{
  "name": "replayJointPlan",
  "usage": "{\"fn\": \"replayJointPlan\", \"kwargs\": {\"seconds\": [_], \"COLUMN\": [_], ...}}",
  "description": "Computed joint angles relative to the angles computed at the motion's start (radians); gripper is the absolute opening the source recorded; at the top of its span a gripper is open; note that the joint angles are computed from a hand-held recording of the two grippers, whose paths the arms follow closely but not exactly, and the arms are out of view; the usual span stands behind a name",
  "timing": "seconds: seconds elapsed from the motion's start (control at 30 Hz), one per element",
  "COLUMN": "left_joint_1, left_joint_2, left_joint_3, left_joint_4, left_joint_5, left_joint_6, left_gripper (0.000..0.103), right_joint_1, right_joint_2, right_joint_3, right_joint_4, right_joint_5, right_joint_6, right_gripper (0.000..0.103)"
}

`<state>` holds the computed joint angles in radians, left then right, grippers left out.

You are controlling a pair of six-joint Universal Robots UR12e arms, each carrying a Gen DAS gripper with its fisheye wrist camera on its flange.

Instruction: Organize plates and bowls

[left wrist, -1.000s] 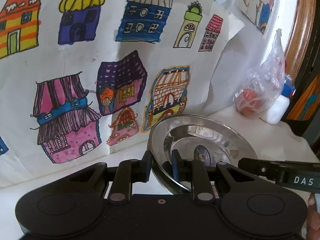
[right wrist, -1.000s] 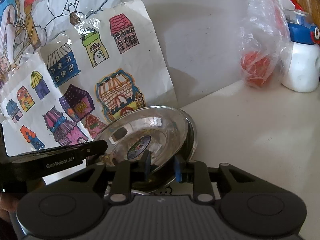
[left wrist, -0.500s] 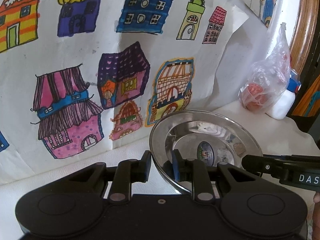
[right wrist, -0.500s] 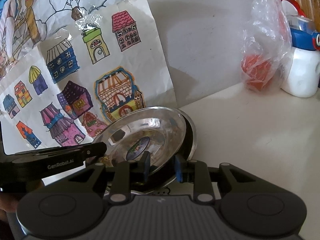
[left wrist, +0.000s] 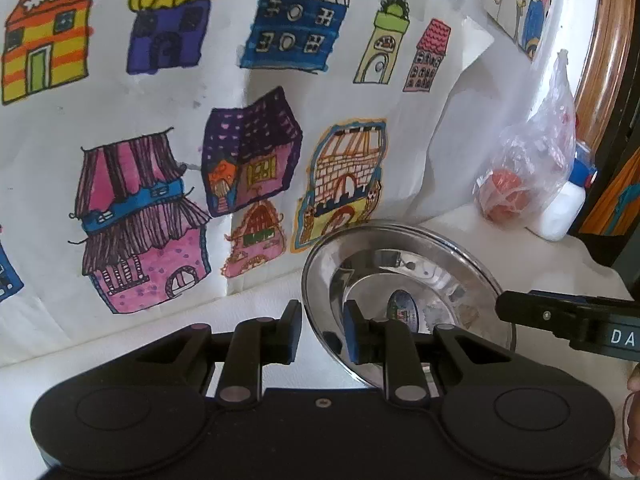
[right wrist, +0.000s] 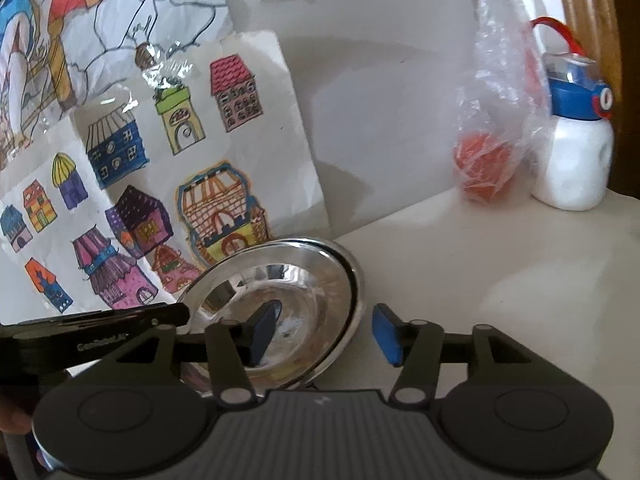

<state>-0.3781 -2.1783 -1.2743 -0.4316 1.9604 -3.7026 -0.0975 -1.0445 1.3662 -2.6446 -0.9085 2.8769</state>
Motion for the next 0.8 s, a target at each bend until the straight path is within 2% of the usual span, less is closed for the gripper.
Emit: {"fn": "replayJointPlan", "kwargs": {"seconds": [0.13,0.37,0.57,0.8], "left_joint_1": [-0.004,-0.021,-0.042,-0.066], "left_joint_2": [0.009,0.034,0.059,0.079], "left_joint_3": [-0.011,-0.046,-0.085,-0.105], "left_joint_4": [0.02,0.072,0.133,0.134], "left_joint_5": [0.007,0.032,0.047,0.021], "left_joint_6": [-0.007,0.012,0.027,0.028], "left_gripper": [0.028,0.054,0.081,0.089], "right_joint_1": [-0.016,-0.049,-0.076,-0.1], "right_joint_2": [-0.013,-0.048,-0.091,-0.131], "right_joint_3": [0.023,0.08,0.146,0.211], "right_joint_4": [-0.038,-0.102,-0.174,-0.182], "right_joint_5": [0.018,0.052,0.07,0.072], "right_joint_6": [0.02,0.027,0.019,-0.004], "right_gripper": [0.078,0.095,0.1,0.101]}}
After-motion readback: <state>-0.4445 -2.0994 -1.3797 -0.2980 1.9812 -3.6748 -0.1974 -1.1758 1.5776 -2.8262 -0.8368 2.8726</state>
